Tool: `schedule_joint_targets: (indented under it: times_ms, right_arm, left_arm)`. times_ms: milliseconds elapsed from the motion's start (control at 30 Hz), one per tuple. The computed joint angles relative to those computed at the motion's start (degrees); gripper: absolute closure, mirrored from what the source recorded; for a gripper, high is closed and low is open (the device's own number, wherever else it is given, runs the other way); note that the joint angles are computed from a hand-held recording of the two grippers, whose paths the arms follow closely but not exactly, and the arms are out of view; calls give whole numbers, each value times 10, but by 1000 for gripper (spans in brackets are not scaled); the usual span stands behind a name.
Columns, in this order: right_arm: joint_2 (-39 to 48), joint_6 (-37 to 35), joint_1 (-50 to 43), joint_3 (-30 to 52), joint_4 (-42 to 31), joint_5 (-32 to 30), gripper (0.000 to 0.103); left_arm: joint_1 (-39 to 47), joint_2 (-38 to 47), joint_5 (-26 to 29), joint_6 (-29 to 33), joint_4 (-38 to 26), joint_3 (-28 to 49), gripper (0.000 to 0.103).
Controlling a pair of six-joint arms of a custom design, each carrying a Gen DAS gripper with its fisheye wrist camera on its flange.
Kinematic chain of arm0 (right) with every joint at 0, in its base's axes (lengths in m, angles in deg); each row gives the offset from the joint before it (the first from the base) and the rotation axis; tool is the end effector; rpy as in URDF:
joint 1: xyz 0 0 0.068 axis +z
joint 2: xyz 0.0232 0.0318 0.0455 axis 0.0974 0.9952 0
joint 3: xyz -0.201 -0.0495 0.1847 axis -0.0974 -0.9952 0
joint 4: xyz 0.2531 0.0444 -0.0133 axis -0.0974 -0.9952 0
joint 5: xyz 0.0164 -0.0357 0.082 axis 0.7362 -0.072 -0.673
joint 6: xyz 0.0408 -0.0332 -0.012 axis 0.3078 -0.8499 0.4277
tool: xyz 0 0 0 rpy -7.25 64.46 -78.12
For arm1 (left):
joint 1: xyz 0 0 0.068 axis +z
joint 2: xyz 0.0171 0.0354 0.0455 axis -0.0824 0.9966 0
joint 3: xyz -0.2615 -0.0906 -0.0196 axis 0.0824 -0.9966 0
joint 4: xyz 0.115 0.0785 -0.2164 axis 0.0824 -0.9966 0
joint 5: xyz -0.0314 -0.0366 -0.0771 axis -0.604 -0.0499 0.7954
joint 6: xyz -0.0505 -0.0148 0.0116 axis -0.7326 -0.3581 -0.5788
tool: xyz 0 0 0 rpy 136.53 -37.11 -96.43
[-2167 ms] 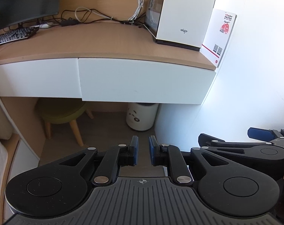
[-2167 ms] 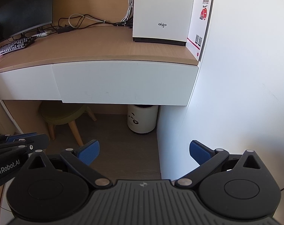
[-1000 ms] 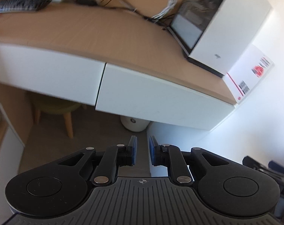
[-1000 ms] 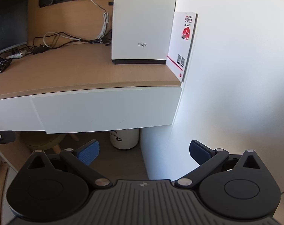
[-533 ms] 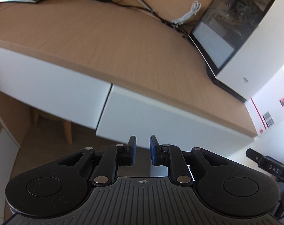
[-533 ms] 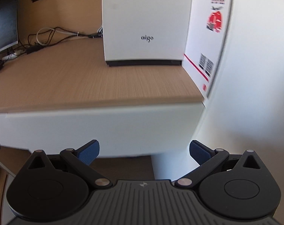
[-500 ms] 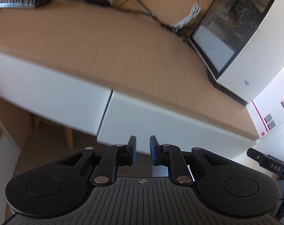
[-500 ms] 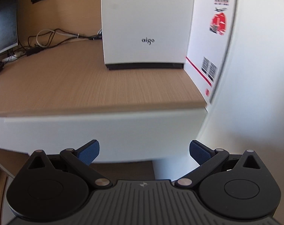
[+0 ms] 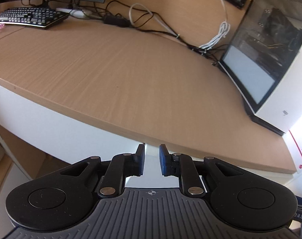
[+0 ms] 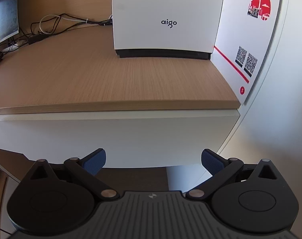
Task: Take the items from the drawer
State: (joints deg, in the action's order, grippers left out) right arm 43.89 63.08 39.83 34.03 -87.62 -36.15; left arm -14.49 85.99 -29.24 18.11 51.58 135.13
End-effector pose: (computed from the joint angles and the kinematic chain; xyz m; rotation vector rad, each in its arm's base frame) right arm 0.2698 0.1699 0.2442 -0.2004 2.3721 0.0330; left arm 0.3023 -0.0446 0.2568 -0.6409 2.1992 -0.1830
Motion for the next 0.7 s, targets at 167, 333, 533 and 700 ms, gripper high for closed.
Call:
schedule_joint_targets:
  times_ms: [167,333,533,700]
  right_arm:
    - [12,35,13,17,-21,30,1]
    - [10,26,34,32,-29,55,1]
    - [30,18,41,54,-25,64,1]
    - [79,22,53,101,4,47,1]
  left_arm:
    - [23,35,41,26,-22,29,84]
    - [37,42,64,22,-3,23,79]
    - [47,47,91,34,1,23,73]
    - [43,50,87,35,6,23,71]
